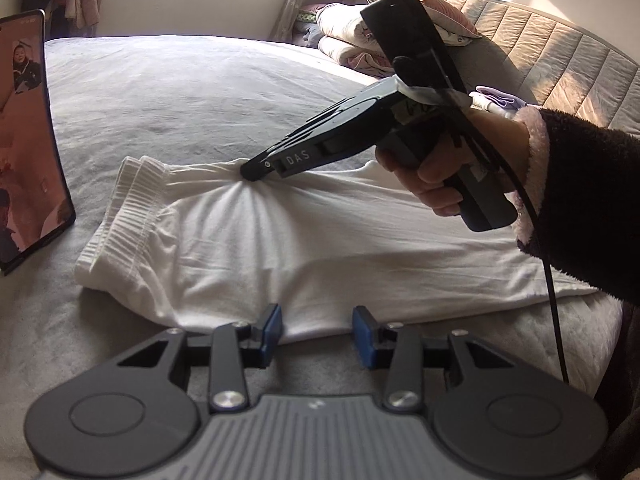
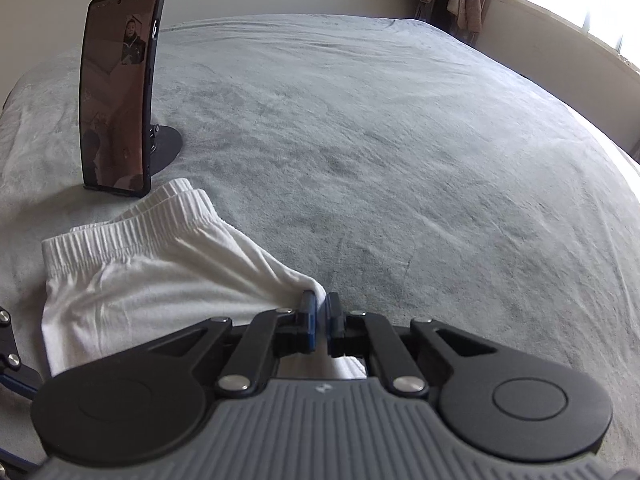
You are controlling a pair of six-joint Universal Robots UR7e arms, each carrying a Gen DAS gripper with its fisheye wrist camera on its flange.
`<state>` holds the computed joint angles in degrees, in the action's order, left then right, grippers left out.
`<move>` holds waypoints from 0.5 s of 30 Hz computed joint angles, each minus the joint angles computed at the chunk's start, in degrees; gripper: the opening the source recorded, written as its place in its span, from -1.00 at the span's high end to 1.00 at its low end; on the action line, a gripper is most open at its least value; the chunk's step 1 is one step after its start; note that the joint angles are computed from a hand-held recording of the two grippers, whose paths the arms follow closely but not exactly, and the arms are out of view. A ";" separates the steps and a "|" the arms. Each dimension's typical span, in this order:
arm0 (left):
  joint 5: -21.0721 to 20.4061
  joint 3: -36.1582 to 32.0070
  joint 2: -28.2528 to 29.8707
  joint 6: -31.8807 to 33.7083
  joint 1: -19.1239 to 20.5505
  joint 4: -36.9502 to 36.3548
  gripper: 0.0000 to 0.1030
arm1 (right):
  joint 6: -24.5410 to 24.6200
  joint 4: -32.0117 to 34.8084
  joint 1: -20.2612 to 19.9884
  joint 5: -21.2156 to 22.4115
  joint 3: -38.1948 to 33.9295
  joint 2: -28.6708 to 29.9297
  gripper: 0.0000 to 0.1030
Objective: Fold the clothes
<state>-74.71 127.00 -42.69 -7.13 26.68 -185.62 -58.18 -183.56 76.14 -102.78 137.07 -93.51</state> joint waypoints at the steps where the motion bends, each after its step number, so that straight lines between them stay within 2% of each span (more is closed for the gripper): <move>1: -0.32 -0.09 0.19 -0.10 0.24 -0.84 0.22 | 0.55 1.97 -0.20 0.55 -0.31 -0.84 0.84; 2: -0.64 -0.17 0.38 -0.21 0.48 -1.67 0.22 | 1.16 4.29 -0.40 1.11 -0.60 -2.02 0.67; 3: -1.20 -0.21 0.59 -0.15 0.60 -2.48 0.23 | 1.25 5.81 -0.60 1.47 -0.64 -3.26 0.60; 5: -2.33 -0.31 1.02 -0.06 0.83 -4.10 0.24 | 0.36 6.86 -1.08 1.88 -0.32 -5.31 0.13; 9: -5.34 -1.23 2.16 0.86 0.87 -5.85 0.24 | -0.91 10.31 -2.67 2.42 -0.34 -8.72 0.12; 13: -6.76 -2.36 3.46 1.60 -0.20 -4.62 0.24 | -1.96 11.22 -4.34 1.41 -0.17 -9.22 0.12; 15: -6.30 -3.09 3.97 2.46 -0.85 -2.13 0.24 | -1.54 12.24 -5.14 1.87 -0.02 -9.32 0.42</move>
